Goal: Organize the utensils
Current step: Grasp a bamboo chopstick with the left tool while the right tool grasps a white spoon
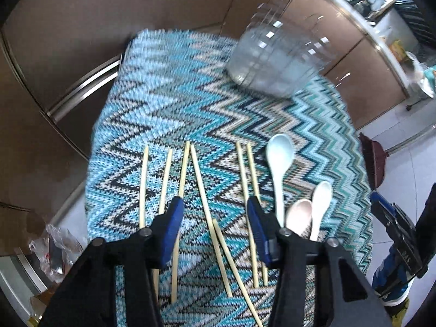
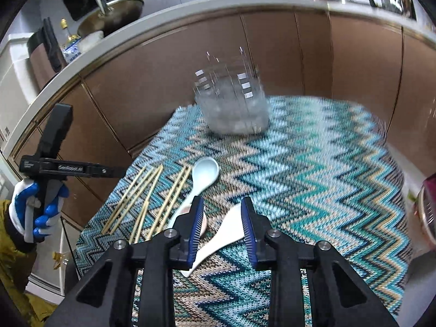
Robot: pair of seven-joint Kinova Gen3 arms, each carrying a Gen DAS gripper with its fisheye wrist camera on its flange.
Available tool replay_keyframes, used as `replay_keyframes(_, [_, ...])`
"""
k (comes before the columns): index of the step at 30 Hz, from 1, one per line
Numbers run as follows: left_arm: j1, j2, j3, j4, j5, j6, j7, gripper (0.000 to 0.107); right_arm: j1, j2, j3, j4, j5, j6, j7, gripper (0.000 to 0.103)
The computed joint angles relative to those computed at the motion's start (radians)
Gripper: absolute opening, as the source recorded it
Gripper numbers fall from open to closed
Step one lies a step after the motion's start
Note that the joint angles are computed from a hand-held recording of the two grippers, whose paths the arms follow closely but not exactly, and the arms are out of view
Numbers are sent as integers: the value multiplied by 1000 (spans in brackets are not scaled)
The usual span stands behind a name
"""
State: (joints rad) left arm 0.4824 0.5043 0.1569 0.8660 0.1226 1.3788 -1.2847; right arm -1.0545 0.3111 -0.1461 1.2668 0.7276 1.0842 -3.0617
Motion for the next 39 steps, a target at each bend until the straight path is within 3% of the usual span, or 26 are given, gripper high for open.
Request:
replay_keyframes(13, [19, 171, -14, -202, 8, 155, 41, 23, 124, -28, -12, 152, -141, -235, 56, 22])
replay_keyframes(23, [25, 222, -25, -275, 6, 224, 48, 22, 221, 6, -10, 152, -334, -316, 248, 21])
replay_keyframes(29, [41, 283, -33, -395, 1, 305, 66, 22, 263, 14, -2, 168, -430, -374, 325, 23])
replay_keyframes(35, [83, 352, -51, -536, -20, 387, 84, 22, 290, 30, -1, 149, -498, -380, 402, 23])
replay_keyframes(39, [98, 365, -67, -561, -28, 399, 117, 16, 305, 50, -3, 125, -543, -363, 456, 23])
